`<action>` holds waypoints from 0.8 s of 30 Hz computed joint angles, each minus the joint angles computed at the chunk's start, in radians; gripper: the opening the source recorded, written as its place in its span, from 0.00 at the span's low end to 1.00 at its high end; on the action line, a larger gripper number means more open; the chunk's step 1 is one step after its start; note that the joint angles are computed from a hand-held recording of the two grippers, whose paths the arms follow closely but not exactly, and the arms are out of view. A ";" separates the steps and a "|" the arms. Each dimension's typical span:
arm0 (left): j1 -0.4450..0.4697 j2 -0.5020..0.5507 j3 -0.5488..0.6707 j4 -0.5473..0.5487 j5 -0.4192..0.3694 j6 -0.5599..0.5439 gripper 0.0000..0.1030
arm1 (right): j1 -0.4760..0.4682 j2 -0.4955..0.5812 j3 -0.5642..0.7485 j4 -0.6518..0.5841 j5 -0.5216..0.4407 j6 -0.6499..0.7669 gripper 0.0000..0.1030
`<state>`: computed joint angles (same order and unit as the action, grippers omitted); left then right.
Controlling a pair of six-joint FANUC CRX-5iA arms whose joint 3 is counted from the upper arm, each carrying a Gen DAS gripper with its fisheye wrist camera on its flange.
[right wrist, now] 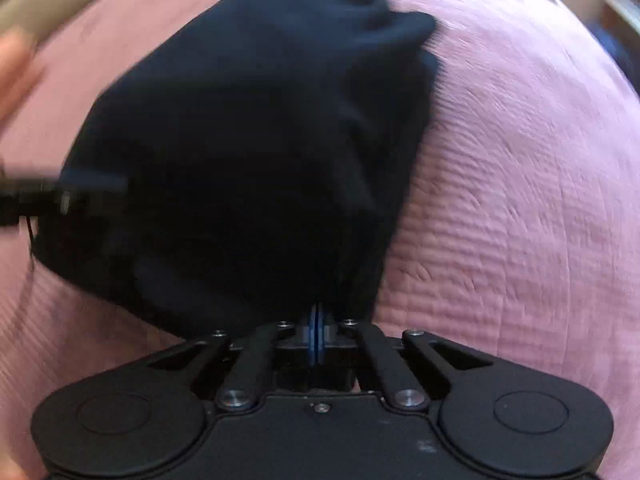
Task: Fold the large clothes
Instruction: 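Lower the folded bundle onto the bed with both grippers and release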
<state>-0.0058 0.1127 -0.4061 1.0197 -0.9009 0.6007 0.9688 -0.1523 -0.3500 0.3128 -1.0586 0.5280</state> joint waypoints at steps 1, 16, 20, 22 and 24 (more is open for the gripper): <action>-0.006 -0.013 -0.006 -0.012 0.015 0.012 0.24 | 0.002 -0.001 0.014 0.012 -0.036 -0.038 0.00; -0.143 -0.039 0.078 -0.255 0.358 0.271 0.22 | -0.106 0.082 0.018 0.198 0.223 -0.178 0.35; -0.073 -0.033 0.078 -0.165 0.207 0.244 0.22 | -0.089 0.021 0.016 0.153 0.133 -0.228 0.49; -0.049 -0.053 0.045 -0.074 0.174 0.209 0.24 | -0.089 -0.048 -0.027 0.129 0.142 -0.254 0.51; -0.036 -0.075 0.033 -0.073 0.174 0.207 0.28 | -0.102 -0.072 -0.023 0.070 0.149 -0.244 0.65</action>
